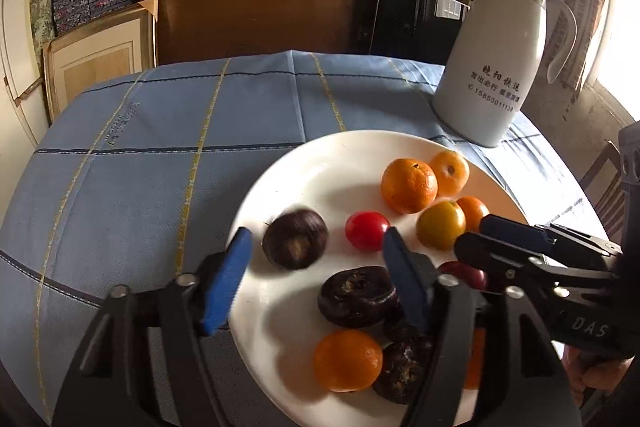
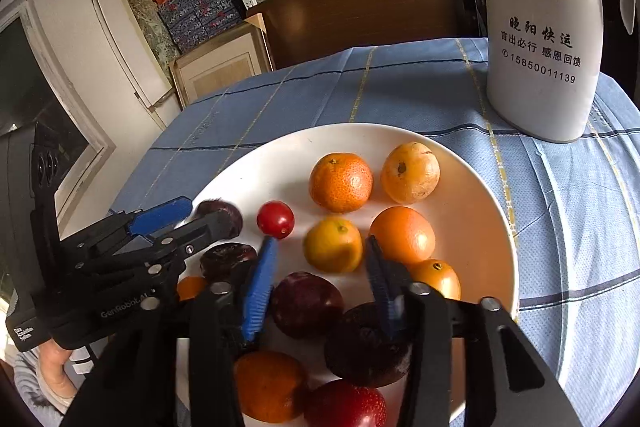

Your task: Organize fruits

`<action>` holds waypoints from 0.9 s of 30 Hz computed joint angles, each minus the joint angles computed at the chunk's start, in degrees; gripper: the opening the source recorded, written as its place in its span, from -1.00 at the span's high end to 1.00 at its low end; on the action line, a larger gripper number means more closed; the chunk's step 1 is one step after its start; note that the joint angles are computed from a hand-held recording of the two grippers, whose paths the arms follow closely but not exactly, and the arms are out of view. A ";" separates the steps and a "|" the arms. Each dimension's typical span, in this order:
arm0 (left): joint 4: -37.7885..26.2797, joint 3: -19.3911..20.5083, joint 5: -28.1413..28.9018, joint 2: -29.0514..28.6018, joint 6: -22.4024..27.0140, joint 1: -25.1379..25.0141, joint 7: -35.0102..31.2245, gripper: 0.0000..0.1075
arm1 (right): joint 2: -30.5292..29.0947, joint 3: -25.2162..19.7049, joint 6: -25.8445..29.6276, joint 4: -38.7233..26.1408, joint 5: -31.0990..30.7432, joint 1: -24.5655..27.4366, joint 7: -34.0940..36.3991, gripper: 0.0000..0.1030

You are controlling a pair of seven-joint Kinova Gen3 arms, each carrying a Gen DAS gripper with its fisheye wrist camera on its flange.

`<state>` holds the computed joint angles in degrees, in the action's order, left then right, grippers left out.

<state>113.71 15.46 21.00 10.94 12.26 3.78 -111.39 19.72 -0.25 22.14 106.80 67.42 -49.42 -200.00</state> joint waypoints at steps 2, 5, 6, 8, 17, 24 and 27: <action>0.89 0.71 2.68 -0.90 -0.06 -1.10 -2.37 -0.38 | -0.79 -0.43 0.78 0.93 4.09 -0.27 -4.62 0.02; 3.45 2.90 9.67 -3.45 -0.64 -4.33 -7.91 -0.55 | -3.29 -1.44 2.38 3.52 9.12 -1.18 -11.60 -0.08; 4.74 3.31 12.00 -4.77 -0.98 -5.08 -9.53 -0.59 | -4.13 -3.56 4.06 4.38 10.87 -0.55 -13.93 -0.11; 7.15 3.08 16.66 -7.47 -1.12 -5.52 -13.18 -0.62 | -5.55 -8.51 8.26 6.21 14.34 0.97 -18.59 -0.22; 21.60 9.51 31.68 -20.39 -5.25 -9.36 -22.07 -0.80 | -6.16 -20.79 28.45 13.21 17.85 -4.40 -33.28 -0.42; 28.28 28.08 21.66 -30.95 -8.88 -23.31 -5.84 -0.83 | -3.20 -12.44 44.76 12.12 7.77 -22.95 -32.84 -0.93; 28.88 31.61 18.60 -36.54 -8.34 -26.96 -1.07 -0.83 | -1.54 -14.23 51.02 11.20 5.74 -24.47 -34.30 -0.93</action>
